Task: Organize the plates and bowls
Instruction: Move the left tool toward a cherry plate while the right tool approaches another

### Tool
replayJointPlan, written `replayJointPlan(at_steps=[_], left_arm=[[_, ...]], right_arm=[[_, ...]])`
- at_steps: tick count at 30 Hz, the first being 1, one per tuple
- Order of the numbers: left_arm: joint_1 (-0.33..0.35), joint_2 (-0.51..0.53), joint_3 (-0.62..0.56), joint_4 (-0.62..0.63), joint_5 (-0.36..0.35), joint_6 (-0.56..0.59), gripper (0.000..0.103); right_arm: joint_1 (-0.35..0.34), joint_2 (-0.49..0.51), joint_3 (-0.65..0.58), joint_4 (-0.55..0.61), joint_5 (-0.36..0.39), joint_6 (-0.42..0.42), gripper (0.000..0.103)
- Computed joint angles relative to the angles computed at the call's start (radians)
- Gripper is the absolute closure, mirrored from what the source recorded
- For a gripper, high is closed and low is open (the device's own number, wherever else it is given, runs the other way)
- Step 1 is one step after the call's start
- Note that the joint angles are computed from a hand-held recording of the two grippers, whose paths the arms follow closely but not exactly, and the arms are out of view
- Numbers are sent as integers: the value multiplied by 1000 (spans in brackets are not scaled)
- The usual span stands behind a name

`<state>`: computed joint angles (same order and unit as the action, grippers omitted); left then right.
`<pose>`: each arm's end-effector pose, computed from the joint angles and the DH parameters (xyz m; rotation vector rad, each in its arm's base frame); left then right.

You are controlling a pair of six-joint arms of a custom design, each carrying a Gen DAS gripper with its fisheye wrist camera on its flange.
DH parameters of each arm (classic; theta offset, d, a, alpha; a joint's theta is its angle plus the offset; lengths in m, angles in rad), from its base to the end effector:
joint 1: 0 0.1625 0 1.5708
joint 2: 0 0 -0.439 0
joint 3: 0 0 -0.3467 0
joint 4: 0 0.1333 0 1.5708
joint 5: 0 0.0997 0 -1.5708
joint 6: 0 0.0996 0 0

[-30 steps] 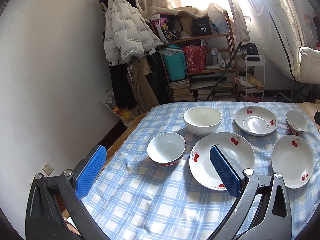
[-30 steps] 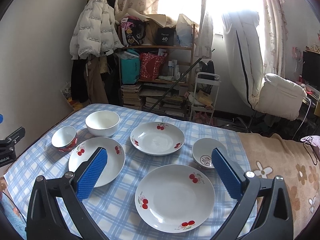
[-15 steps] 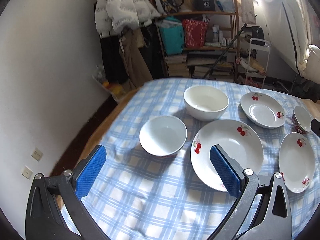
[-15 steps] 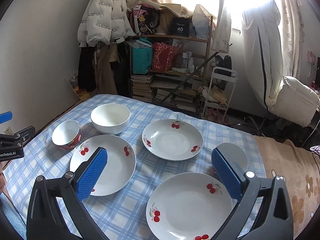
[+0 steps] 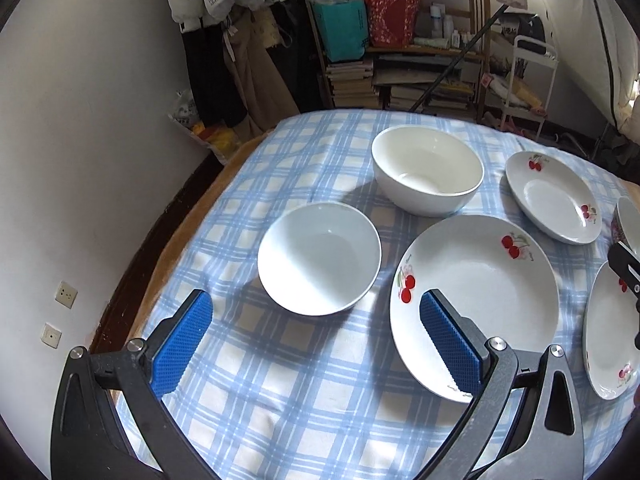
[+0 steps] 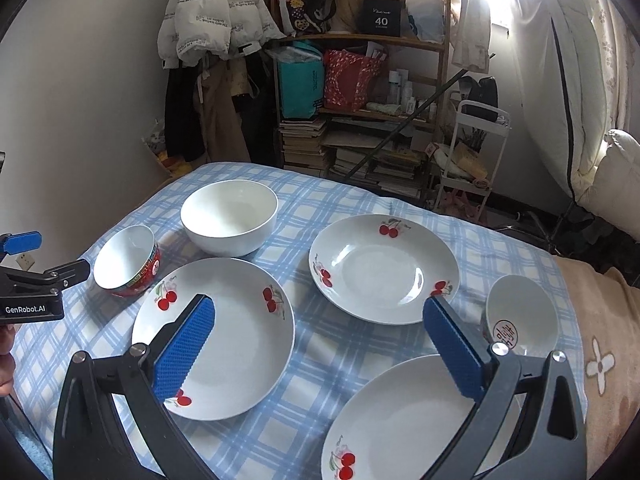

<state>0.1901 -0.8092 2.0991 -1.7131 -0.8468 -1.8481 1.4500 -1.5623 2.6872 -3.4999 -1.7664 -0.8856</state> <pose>-0.3276 -0.2660 0.0256 0.0124 1.9604 -0.7741 0.0778 -0.3044 0.2927 0.8269 -2.3324 0.8041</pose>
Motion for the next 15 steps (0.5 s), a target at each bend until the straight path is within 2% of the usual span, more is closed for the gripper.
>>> replayJointPlan(at_steps=[5,7,11,15], left_arm=[[38,23,23,-113,-31,53,1],[57,34,38,-185,-48,78,1],[87,63,54,-286,-78,98,1],[112,94,58,-348,-98,130,1]], right_arm=[[15,96,-28,-10,-41,12,3],[12,119,-42,12,-49,21,12],[-15,121,-73,109,-17,63,18],[-18,170,-88,121,-40,59,37]])
